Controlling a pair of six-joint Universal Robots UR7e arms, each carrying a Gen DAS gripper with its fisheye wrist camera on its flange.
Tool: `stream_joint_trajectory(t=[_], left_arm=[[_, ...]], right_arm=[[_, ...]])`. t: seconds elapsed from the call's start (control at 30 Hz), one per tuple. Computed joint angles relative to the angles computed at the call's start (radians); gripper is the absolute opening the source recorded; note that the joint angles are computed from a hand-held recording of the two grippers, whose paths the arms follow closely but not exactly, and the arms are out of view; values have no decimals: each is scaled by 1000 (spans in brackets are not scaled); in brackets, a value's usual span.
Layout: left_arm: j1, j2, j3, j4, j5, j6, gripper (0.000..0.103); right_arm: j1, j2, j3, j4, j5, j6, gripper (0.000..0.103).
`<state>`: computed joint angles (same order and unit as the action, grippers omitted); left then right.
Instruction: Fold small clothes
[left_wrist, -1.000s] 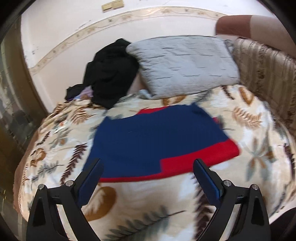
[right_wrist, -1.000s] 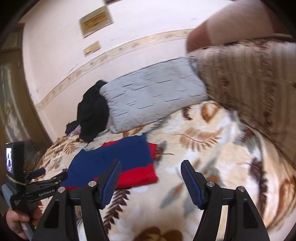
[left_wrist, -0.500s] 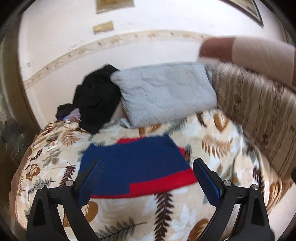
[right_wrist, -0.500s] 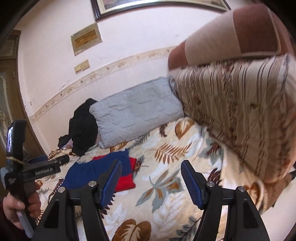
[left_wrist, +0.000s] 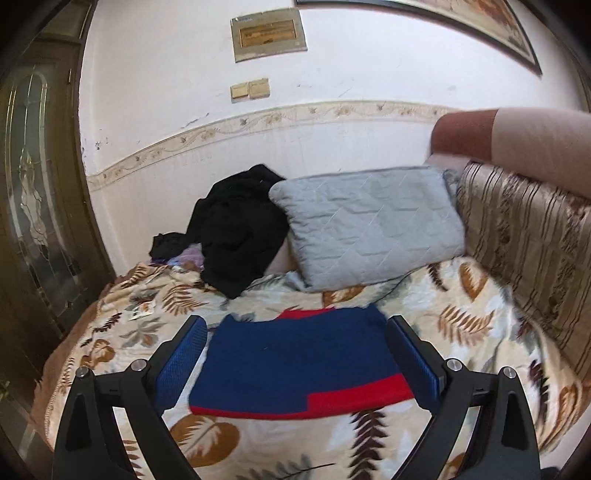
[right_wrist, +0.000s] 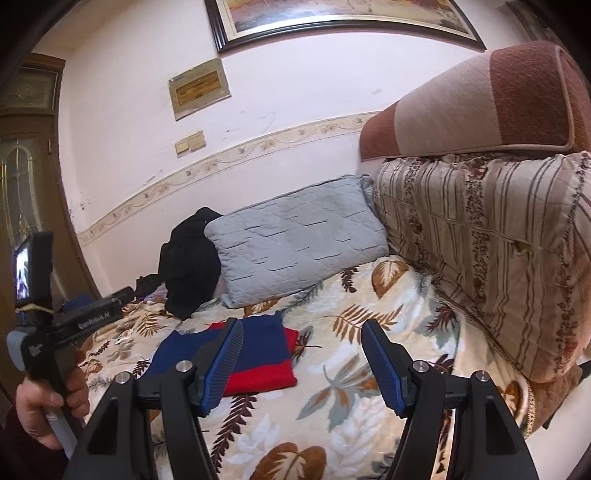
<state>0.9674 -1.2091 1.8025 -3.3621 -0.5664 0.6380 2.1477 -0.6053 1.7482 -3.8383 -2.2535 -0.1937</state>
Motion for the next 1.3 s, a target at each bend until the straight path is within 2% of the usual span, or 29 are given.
stream_joint_trajectory(t=[0.13, 0.33, 0.47, 0.6, 0.73, 0.87, 1.03, 1.17, 1.3], left_arm=[[18, -7, -11, 13, 0, -15, 97], [24, -19, -5, -68, -22, 18, 97], [36, -11, -4, -87, -31, 53, 97], [76, 4, -16, -83, -54, 92, 97], [140, 20, -50, -32, -71, 86, 97], [205, 44, -112, -21, -91, 75, 97], [275, 53, -189, 67, -121, -31, 97], [311, 63, -233, 104, -130, -65, 97], [330, 71, -260, 125, -128, -85, 97]], right_arm=[[4, 4, -20, 45, -4, 19, 71], [24, 13, -49, 52, -6, 7, 71], [19, 36, -81, 112, -5, 15, 71], [-11, 59, -134, 214, 36, 58, 71], [-46, 120, -261, 364, 60, 64, 71], [-73, 204, -406, 459, 96, 91, 71], [-85, 349, -655, 607, 105, 59, 71], [-82, 434, -789, 637, 129, 33, 70], [-65, 479, -865, 655, 149, 4, 70]])
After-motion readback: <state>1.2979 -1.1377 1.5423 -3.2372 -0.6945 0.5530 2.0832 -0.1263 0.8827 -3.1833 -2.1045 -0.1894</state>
